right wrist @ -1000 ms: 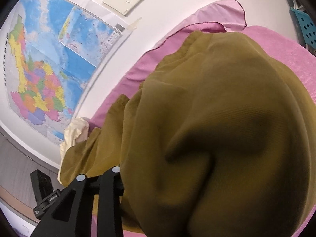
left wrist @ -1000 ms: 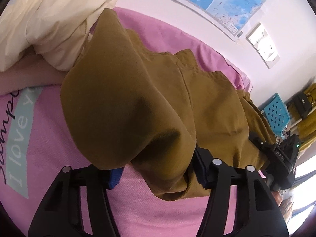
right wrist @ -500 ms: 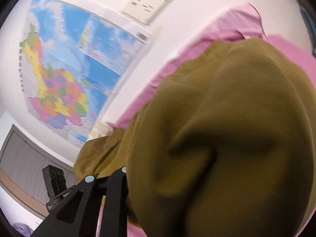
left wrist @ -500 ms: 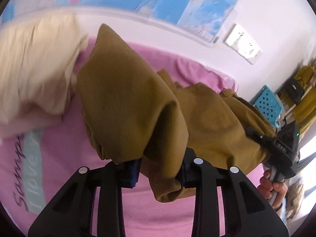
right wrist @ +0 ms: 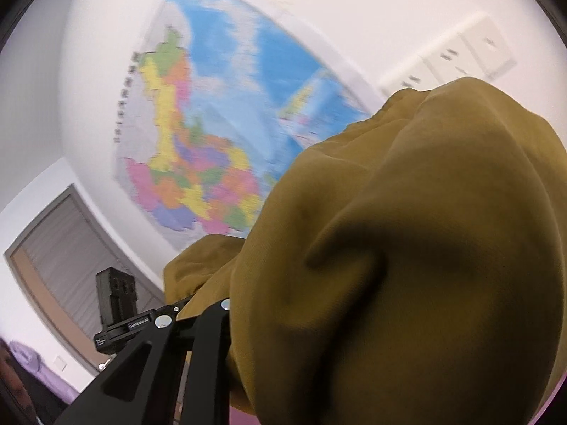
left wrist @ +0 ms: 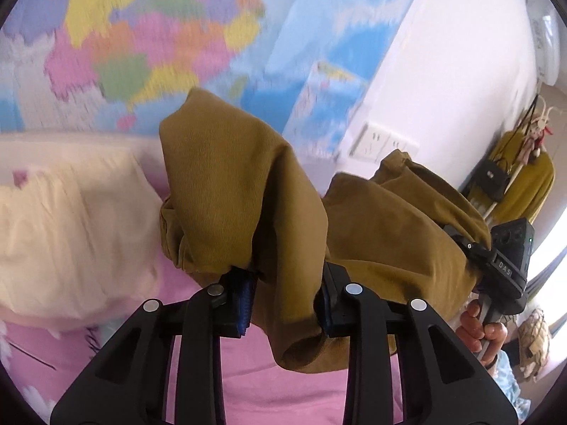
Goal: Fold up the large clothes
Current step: 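Raise the folded shirt off the bed with both grippers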
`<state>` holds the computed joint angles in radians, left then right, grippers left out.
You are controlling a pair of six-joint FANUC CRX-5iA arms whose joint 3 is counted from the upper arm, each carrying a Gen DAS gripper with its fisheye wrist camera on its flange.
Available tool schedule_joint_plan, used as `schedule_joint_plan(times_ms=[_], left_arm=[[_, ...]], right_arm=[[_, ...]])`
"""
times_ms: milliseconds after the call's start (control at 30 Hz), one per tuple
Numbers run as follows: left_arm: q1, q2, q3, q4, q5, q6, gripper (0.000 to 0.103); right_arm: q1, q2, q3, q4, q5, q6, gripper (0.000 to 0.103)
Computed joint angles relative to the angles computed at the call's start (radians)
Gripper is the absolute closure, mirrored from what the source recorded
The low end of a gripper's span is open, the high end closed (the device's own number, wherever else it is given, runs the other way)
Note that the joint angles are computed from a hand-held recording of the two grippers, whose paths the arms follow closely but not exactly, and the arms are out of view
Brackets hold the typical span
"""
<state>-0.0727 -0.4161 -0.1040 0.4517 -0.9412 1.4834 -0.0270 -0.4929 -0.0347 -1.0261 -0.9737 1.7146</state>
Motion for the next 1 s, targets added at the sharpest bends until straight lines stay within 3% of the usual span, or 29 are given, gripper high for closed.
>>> schedule_joint_plan(times_ms=[167, 500, 733, 867, 1000], left_arm=[[0.078, -0.037, 0.061, -0.011, -0.012, -0.023, 0.074], [0.417, -0.101, 0.125, 0.127, -0.034, -0.169, 0.074], [0.697, -0.101, 0.071, 0.267, -0.034, -0.294, 0.074], [0.812, -0.069, 0.051, 0.337, -0.030, -0.351, 0.074], [0.861, -0.050, -0.003, 0.400, 0.024, -0.427, 0.074]], right_arm=[[0.138, 0.050, 0.095, 0.046, 0.069, -0.003, 0.083], [0.415, 0.269, 0.356, 0.121, 0.183, 0.019, 0.083], [0.557, 0.477, 0.547, 0.134, 0.224, 0.012, 0.084], [0.637, 0.581, 0.646, 0.194, 0.233, -0.014, 0.084], [0.705, 0.642, 0.685, 0.259, 0.267, -0.001, 0.083]])
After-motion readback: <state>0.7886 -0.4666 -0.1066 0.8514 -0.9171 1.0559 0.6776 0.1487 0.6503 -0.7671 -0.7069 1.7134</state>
